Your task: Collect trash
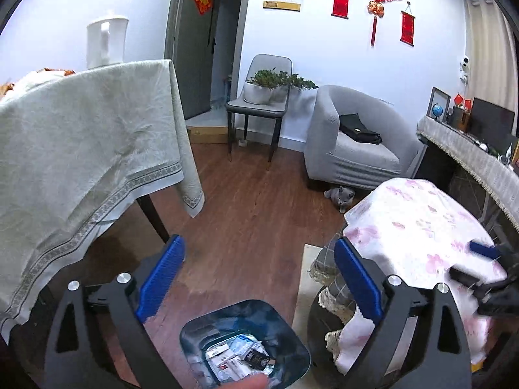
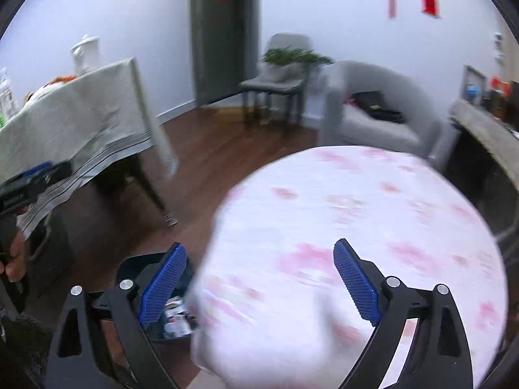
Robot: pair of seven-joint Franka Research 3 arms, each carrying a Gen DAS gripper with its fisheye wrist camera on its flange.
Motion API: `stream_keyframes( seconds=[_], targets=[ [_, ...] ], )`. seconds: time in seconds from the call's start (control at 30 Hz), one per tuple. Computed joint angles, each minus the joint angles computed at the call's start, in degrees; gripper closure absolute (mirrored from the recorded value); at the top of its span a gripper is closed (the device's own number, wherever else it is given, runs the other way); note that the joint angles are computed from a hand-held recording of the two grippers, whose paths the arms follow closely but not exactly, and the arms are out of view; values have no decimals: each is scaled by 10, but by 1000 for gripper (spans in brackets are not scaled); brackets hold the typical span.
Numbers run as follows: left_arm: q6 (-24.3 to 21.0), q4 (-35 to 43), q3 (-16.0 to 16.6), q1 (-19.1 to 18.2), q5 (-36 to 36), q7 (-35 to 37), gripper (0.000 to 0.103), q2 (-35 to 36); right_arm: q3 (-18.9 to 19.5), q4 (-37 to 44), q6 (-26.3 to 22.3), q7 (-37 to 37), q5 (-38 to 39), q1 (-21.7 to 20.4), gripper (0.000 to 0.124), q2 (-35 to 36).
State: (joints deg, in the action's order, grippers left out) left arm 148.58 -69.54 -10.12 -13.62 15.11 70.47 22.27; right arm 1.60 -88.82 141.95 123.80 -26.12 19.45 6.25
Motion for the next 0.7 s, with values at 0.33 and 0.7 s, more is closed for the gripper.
stream_keyframes(
  seconds=[0.33,0.7],
  targets=[
    [9,-174,-7,3,30,-18,7,-117,33,-216,6,140,-84,-79,25,-196],
    [24,-256,-22,-6,65,-25,7,-188,85,-359,36,178,-46,-161,24,-340]
  ],
)
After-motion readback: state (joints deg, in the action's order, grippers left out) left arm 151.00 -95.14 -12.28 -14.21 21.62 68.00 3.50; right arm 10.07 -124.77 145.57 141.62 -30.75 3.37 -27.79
